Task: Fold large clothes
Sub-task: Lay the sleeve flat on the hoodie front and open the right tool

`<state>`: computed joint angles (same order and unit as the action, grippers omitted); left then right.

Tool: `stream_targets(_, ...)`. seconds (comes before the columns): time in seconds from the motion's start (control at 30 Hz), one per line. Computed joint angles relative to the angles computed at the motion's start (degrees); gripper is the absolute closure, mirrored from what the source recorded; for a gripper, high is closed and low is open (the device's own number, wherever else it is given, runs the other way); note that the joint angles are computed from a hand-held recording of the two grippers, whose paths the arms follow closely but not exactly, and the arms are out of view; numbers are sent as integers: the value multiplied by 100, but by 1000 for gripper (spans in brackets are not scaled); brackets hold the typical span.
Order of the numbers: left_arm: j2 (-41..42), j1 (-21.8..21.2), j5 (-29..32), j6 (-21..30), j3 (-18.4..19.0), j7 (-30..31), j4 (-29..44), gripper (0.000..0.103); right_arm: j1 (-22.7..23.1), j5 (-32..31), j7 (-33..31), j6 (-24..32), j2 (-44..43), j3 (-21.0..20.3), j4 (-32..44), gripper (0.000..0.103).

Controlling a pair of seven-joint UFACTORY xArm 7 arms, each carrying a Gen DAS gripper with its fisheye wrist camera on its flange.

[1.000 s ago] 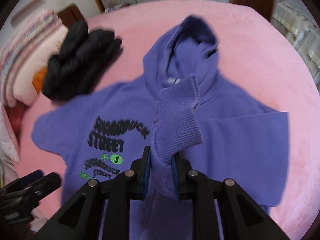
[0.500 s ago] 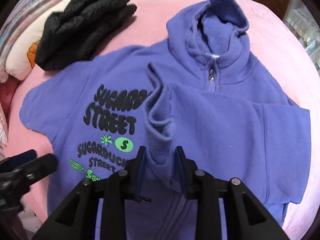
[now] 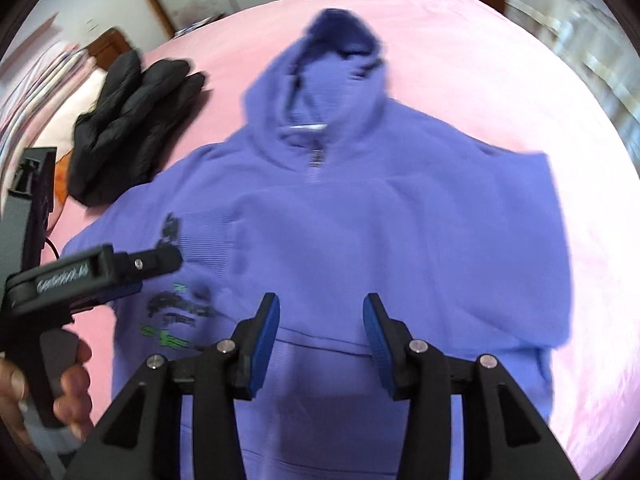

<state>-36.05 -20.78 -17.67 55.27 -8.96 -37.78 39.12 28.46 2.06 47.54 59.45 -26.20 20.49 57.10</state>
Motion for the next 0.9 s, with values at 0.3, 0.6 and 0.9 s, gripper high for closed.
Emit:
stream_targets(0.3, 786, -179, -161, -228, -78, 228, 295, 93, -353, 38, 307, 821, -1405, -246, -965, 59)
stream_targets(0.6, 1048, 185, 1470, -518, -677, -431, 1293, 96, -921, -100, 210, 1471, -2462, -472, -1606, 59)
stream_targets(0.9, 1030, 273, 1961, -30, -579, -880, 913, 96, -1146, -100, -126, 1124, -2347, -484, -1753, 59)
